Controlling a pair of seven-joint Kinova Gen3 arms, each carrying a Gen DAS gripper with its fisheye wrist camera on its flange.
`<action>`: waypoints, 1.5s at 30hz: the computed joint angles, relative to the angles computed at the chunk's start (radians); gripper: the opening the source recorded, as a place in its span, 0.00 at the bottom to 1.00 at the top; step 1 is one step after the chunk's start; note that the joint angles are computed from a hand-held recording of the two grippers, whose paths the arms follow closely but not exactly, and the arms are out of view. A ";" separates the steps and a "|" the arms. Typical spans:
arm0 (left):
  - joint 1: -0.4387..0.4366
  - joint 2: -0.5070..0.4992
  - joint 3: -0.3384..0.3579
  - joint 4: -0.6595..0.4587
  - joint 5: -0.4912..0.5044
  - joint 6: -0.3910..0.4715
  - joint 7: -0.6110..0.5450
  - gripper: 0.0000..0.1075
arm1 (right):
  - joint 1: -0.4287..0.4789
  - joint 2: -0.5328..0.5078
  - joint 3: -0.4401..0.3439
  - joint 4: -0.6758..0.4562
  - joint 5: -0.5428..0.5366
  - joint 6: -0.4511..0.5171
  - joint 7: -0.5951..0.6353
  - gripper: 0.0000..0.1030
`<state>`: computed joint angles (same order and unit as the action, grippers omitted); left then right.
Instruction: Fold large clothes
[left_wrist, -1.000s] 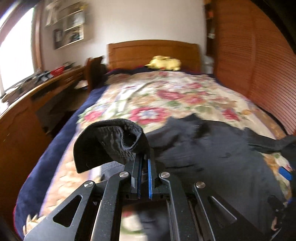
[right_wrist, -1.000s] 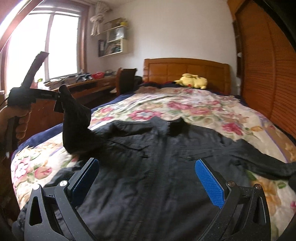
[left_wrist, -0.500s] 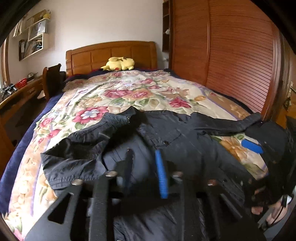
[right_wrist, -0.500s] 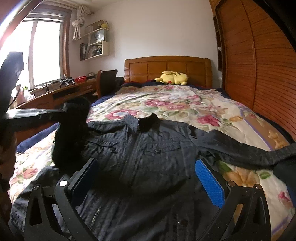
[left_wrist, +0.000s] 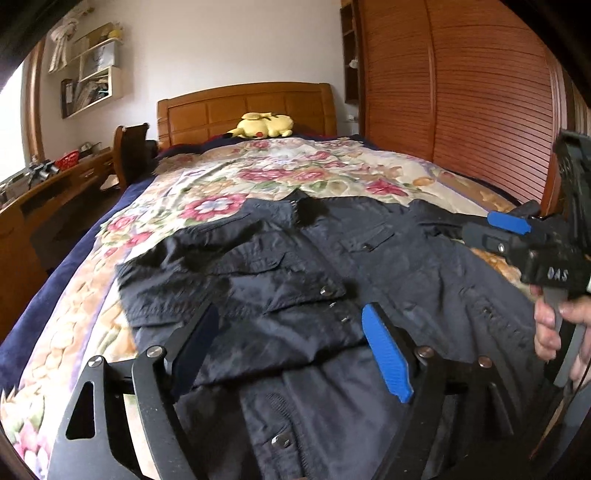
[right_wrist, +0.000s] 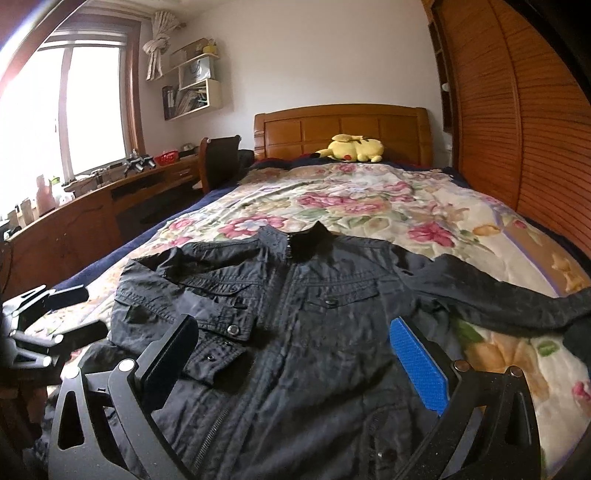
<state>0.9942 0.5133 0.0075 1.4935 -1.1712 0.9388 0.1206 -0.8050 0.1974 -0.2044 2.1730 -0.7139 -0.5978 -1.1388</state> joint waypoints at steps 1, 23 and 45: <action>0.010 -0.003 -0.008 0.021 -0.012 0.001 0.033 0.75 | 0.022 0.011 -0.001 -0.016 0.022 0.019 -0.006 1.00; -0.034 -0.057 0.085 0.254 -0.157 0.011 0.355 0.75 | 0.076 0.252 0.076 -0.427 0.335 0.607 -0.085 0.70; -0.019 -0.047 0.091 0.248 -0.184 0.036 0.349 0.75 | -0.341 0.176 0.496 -0.242 0.177 0.388 0.011 0.10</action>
<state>0.9747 0.4665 0.0989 1.7411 -1.3555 0.9747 0.4699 -1.1460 0.3733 0.2920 1.9309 -0.5372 -0.2100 -1.1281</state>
